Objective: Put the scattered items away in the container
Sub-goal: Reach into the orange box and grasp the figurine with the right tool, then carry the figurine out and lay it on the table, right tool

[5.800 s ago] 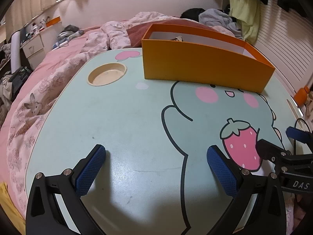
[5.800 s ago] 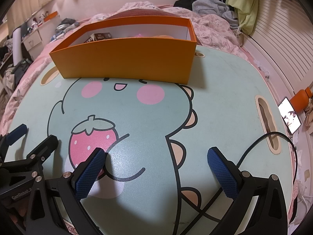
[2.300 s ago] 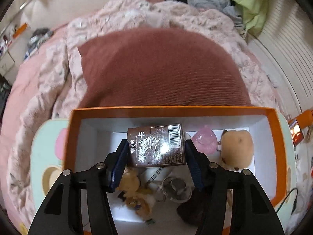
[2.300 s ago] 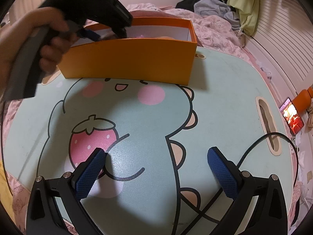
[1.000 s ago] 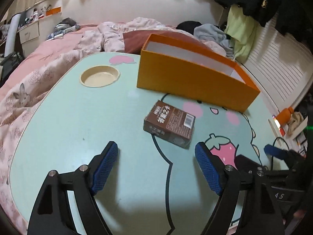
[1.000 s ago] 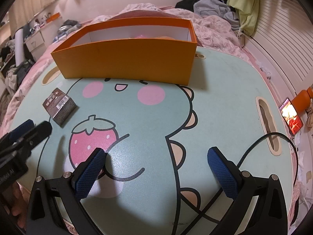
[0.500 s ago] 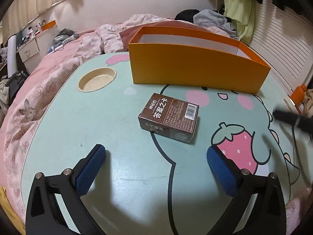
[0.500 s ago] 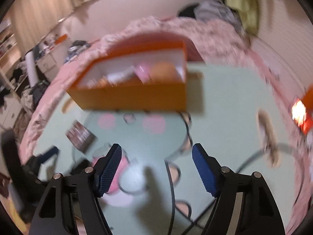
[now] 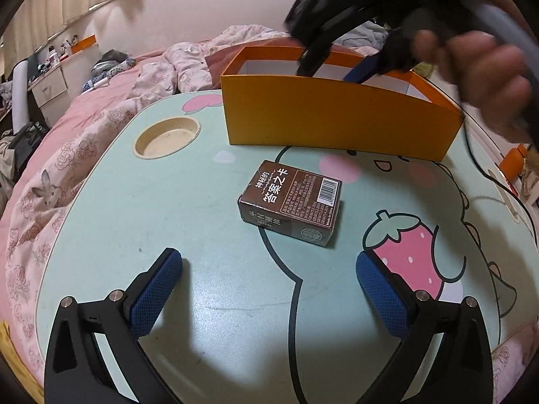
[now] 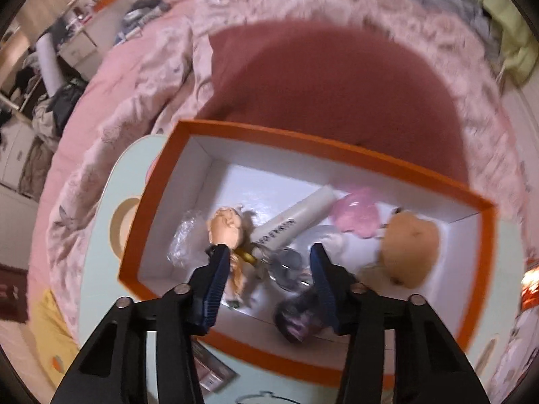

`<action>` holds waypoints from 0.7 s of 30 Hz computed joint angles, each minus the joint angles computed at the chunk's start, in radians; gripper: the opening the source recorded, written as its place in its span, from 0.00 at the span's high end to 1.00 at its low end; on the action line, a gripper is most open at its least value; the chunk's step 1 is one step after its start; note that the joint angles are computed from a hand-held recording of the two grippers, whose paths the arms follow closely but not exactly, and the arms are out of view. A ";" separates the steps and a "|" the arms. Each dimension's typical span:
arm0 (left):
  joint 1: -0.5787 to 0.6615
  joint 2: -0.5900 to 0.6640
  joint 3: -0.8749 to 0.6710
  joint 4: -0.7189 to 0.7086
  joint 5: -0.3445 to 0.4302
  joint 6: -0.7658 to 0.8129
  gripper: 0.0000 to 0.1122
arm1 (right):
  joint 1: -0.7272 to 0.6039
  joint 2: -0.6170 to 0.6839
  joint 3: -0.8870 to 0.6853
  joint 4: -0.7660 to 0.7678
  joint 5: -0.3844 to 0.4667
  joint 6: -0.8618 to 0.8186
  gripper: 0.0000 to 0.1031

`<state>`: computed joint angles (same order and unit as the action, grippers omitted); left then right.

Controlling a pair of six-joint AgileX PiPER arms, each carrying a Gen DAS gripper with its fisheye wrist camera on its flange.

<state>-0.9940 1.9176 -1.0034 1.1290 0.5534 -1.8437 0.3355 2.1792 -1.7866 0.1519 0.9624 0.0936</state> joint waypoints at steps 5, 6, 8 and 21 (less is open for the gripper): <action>0.001 -0.005 0.006 0.005 -0.006 -0.005 0.08 | 0.047 0.070 -0.093 -0.033 0.051 0.026 0.56; 0.001 -0.005 0.006 0.006 -0.006 -0.006 0.08 | 0.061 0.089 -0.115 -0.042 0.069 0.023 0.57; 0.003 -0.002 -0.001 -0.005 -0.008 0.006 0.08 | 0.091 0.108 -0.143 -0.096 0.075 0.017 0.62; 0.009 -0.003 0.004 0.005 -0.015 0.001 0.08 | -0.046 -0.114 0.130 0.154 -0.097 -0.190 0.92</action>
